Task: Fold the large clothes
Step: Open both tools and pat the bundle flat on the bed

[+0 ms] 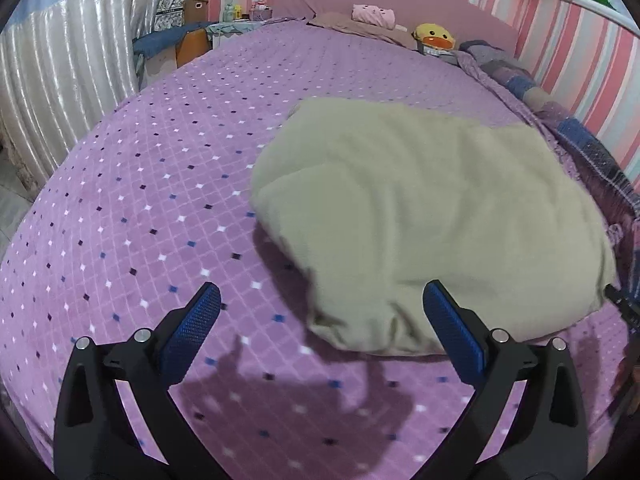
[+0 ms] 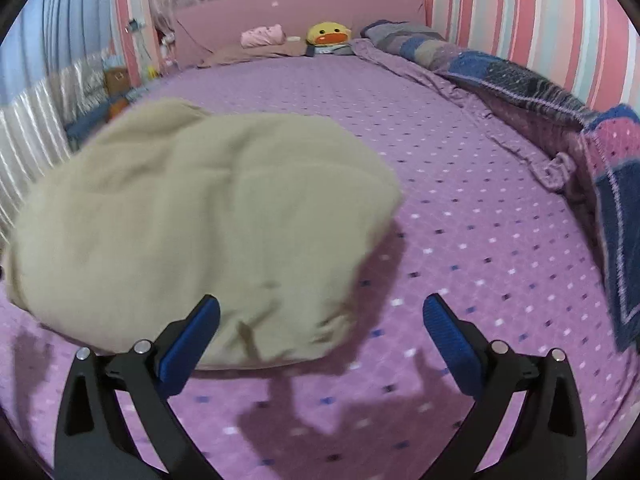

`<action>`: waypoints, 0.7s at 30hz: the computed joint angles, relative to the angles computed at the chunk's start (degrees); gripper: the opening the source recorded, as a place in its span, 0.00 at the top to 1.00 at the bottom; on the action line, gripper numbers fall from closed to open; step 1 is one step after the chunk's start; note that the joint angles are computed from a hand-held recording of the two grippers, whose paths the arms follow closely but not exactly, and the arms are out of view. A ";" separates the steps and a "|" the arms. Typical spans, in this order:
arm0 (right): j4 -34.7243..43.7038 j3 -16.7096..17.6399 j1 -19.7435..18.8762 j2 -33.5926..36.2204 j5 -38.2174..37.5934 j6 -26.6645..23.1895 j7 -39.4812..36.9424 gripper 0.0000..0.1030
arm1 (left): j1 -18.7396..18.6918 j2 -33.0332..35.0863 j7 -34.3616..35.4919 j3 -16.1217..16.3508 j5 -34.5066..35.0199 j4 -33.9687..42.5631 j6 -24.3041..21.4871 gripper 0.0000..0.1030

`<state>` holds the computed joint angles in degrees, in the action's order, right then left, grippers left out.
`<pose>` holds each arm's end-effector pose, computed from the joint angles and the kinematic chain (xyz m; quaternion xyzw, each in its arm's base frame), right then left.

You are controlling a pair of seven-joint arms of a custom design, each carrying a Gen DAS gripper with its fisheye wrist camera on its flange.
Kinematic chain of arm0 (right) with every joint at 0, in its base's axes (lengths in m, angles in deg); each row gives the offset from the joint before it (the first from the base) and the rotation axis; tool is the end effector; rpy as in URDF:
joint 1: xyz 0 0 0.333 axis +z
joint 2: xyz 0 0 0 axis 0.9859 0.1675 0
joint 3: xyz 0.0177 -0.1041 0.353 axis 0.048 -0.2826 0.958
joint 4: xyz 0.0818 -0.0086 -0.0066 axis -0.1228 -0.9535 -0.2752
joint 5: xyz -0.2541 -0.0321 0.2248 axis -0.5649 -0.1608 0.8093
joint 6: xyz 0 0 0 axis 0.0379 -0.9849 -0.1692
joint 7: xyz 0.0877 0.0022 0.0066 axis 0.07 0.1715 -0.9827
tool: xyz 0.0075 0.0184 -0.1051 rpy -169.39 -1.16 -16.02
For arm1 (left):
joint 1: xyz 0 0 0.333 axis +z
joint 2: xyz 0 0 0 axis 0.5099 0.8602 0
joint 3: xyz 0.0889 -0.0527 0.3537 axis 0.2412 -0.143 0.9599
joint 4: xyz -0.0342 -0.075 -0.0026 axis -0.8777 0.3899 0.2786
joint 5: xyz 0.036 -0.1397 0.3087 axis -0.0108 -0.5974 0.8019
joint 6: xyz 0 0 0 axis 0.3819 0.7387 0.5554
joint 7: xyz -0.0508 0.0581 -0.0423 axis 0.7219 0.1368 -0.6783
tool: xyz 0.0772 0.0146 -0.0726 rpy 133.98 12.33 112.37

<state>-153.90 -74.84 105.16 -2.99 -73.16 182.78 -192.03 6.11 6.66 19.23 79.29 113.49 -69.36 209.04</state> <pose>0.5260 0.2587 0.4445 -0.5282 0.7673 -0.2718 0.2416 0.5811 -0.3341 0.4831 -0.6357 0.6999 -0.2689 0.1836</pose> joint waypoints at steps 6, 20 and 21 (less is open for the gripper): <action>3.08 1.73 3.20 0.67 3.33 -5.22 3.02 0.02 | -3.20 -1.97 -2.21 -0.83 2.72 0.95 -6.30 0.03; 12.58 4.97 9.11 0.04 11.99 -20.82 -7.41 0.02 | -5.43 -4.42 -4.52 -4.99 5.38 6.56 -18.11 0.03; 13.13 5.11 9.52 -0.21 11.99 -21.83 -7.63 0.02 | -4.84 -4.84 -4.25 -5.40 4.59 6.24 -17.16 0.03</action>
